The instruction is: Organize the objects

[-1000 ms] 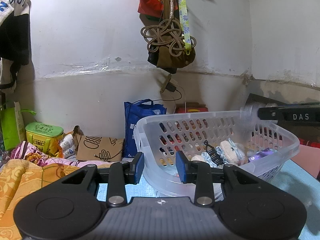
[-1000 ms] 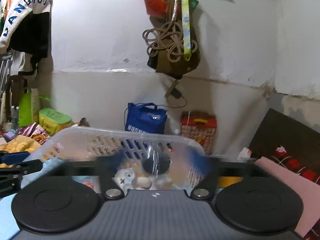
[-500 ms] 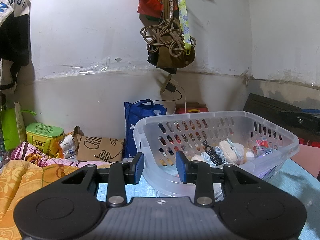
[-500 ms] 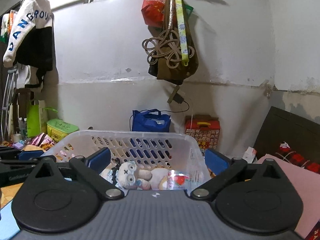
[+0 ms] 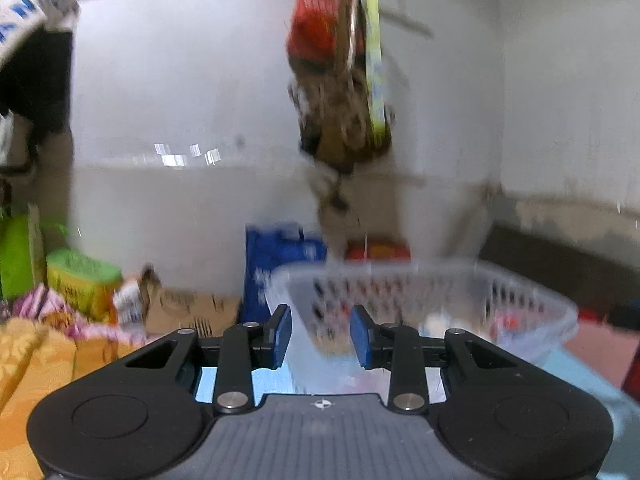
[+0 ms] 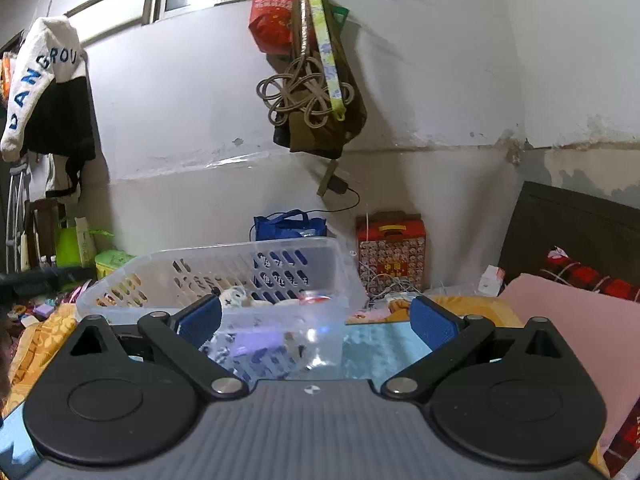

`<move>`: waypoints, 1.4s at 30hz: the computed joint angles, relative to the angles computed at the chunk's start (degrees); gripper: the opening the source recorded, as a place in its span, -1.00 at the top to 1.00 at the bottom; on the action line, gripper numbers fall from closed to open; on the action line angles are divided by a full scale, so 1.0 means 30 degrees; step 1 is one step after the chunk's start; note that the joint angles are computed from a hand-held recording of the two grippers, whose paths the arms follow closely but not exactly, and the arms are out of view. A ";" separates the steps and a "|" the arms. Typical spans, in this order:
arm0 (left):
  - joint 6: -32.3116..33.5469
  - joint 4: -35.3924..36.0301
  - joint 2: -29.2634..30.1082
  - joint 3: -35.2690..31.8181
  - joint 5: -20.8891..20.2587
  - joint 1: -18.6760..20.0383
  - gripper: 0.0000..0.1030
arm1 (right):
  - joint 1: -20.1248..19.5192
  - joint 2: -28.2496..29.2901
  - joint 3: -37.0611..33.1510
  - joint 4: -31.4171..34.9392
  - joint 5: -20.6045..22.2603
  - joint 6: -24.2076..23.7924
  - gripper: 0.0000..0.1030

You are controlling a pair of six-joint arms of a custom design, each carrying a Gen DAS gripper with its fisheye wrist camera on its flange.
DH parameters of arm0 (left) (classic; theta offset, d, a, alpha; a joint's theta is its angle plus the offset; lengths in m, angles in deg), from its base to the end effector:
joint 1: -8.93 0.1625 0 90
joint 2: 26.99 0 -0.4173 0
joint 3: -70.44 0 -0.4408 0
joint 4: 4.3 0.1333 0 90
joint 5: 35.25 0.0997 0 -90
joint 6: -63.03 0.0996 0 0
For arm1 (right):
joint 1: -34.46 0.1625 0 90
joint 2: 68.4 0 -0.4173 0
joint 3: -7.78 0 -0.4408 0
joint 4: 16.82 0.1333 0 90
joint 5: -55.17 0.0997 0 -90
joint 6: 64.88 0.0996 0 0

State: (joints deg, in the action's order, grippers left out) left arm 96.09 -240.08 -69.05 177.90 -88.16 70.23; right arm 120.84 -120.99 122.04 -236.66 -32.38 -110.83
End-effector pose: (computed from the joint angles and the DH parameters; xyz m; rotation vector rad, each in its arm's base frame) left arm -0.1129 -0.6089 0.1263 0.5281 1.9629 -1.6259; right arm 0.0999 -0.5996 0.1615 0.8583 -2.1250 1.4283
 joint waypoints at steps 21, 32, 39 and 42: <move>-0.0017 0.0393 0.0480 0.1013 0.2166 -0.1820 -1.00 | 0.0522 -0.0082 -0.0356 0.2330 -0.2650 -0.2139 -1.00; -0.2975 0.4202 -0.0751 0.2022 0.4637 -0.3222 -1.00 | 0.1331 -0.1283 -0.0534 0.5503 -0.5568 -0.0619 -1.00; -0.4512 0.6833 -0.1112 0.1556 0.6022 -0.3841 -1.00 | 0.1407 -0.2195 -0.1130 0.9125 -0.4608 0.2123 -1.00; -0.5378 0.7980 -0.1153 0.1197 0.6413 -0.3852 -1.00 | 0.1550 -0.1605 -0.1573 0.8209 -0.5081 0.2096 -1.00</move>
State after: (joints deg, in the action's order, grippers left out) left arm 79.95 -216.14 -72.51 181.49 -68.92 58.67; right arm 125.49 -125.80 117.32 -212.03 -47.62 -104.54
